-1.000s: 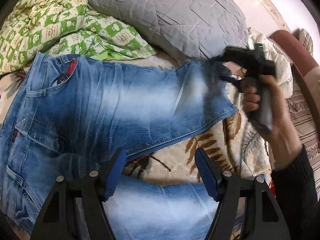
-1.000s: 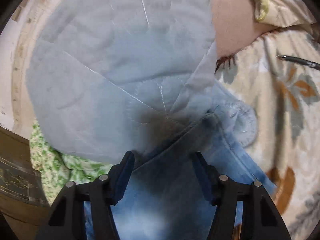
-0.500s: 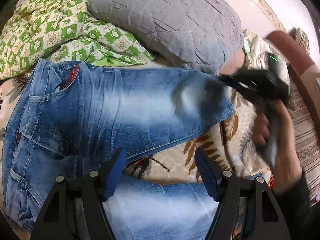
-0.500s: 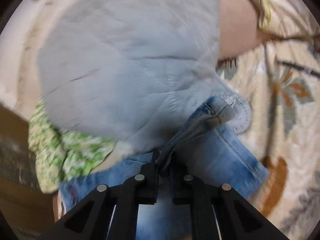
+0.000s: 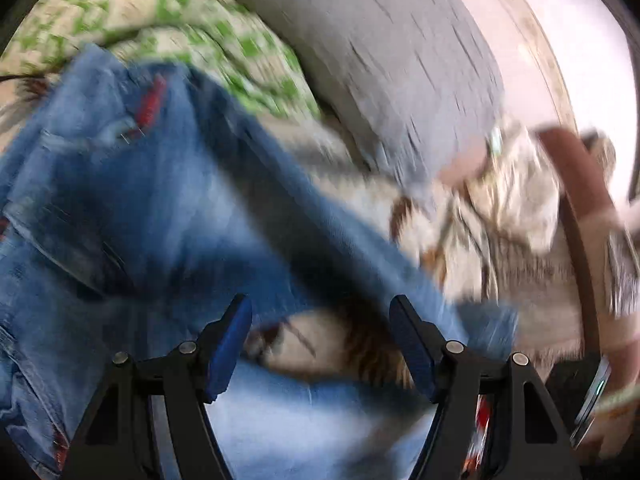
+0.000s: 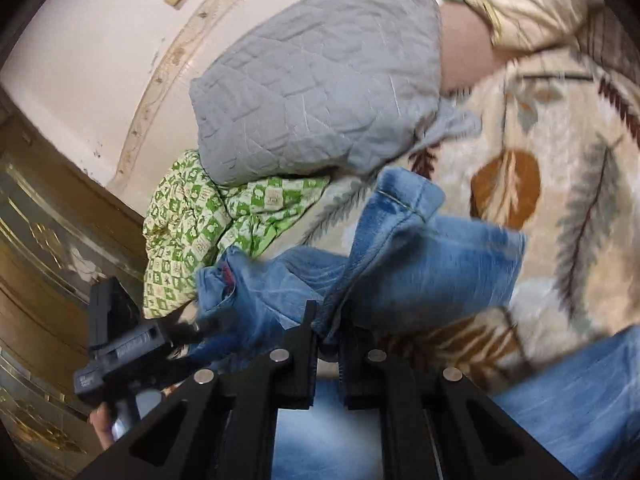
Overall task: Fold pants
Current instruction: 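Carry the stacked hems with both tools up and over toward the waistband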
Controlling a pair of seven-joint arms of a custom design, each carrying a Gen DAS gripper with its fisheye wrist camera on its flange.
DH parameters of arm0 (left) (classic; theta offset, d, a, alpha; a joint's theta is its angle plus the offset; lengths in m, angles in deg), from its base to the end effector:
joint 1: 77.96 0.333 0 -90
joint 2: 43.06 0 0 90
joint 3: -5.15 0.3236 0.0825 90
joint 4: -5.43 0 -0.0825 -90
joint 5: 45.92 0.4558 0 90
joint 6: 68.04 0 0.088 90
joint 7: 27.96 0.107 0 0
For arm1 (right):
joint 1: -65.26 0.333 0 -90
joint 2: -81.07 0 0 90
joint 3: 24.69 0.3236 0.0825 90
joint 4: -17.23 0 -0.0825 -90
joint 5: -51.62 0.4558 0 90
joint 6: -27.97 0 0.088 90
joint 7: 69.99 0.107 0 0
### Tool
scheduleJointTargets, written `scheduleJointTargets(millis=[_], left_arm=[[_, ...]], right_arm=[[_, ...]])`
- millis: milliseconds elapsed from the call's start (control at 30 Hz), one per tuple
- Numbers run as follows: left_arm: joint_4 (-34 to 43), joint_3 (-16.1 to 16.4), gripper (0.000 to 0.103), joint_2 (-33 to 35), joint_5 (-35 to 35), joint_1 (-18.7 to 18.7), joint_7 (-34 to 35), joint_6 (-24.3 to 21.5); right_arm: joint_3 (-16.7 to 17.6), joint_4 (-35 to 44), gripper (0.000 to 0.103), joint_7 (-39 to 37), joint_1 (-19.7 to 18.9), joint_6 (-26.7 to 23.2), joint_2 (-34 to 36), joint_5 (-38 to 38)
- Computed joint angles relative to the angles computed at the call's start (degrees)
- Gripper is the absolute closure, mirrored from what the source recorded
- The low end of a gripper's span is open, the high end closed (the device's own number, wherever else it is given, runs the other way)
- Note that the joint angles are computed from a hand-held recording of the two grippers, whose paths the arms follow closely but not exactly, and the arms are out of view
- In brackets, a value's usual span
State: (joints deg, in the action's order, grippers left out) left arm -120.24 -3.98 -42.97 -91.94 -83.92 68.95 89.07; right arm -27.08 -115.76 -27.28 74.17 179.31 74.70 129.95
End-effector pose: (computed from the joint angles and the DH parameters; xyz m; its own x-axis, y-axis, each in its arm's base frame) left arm 0.6107 -0.1352 0.4017 0.1228 -0.8295 0.5448 -0.8593 -0.3635 -0.3598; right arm 0.5727 0.0398 0.3809 0.0517 -0.7648 -0.6422 -0.8069 0.3469 -0.4781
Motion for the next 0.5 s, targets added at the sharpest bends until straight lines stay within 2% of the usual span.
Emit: scheduleJointTargets(millis=[33,67,100,167,200,233,267,300,333,433,467,500], left_arm=[[0.97,0.16,0.031,0.72,5.74,0.10,-5.24,0.80],[3.95,0.43,0.031,3.00,11.50,0.39,-9.94,-0.49],[6.15,0.45,0.031,4.75,14.45,0.78,-11.85,-2.14],[11.50,1.13,0.032,9.32,25.98,0.33,-23.17,-5.45],[13.74,1.10,0.033,11.12,28.93,0.32,-26.44,-7.25],[17.02,1.57,0.057,13.63,34.19,-0.38,-30.61,-9.86],[19.27,2.47,0.075,15.22,40.12,-1.50,-35.07,-12.13],[20.35,2.55,0.096,16.00,42.63,-1.58,-37.22,-14.01],[20.06,2.04,0.096,15.81,42.84,-0.96,-38.33,-14.44],[13.54,0.01,0.098,10.58,41.52,0.99,-39.94,-7.02],[10.47,-1.11,0.098,7.74,38.38,2.00,-37.96,-4.24],[7.92,-2.49,0.099,5.39,31.40,3.29,-33.51,-2.09]], right_arm=[[0.12,-0.57,0.094,-0.16,0.07,0.61,-0.41,0.22],[0.11,-0.72,0.094,0.55,0.07,0.64,-0.52,-0.05],[-0.01,-0.79,0.094,1.21,0.02,0.23,-0.64,-0.30],[-0.26,-0.91,0.094,1.48,-0.03,-0.50,-0.97,0.07],[-0.29,-0.92,0.094,1.11,0.01,-0.40,-1.08,0.32],[-0.20,-0.88,0.094,0.64,0.11,0.00,-1.00,0.37],[-0.25,-0.74,0.094,0.76,0.08,-0.05,-0.76,0.22],[-0.62,-0.38,0.094,1.26,-0.14,-1.43,-0.25,0.35],[-1.01,-0.12,0.094,1.56,-0.52,-3.04,0.10,0.62],[-1.59,0.28,0.094,-1.02,-1.47,-4.81,0.61,4.37],[-1.64,0.06,0.094,-2.51,-1.74,-4.81,0.25,6.08],[-1.80,-0.75,0.094,-6.24,-1.92,-4.21,-0.91,10.26]])
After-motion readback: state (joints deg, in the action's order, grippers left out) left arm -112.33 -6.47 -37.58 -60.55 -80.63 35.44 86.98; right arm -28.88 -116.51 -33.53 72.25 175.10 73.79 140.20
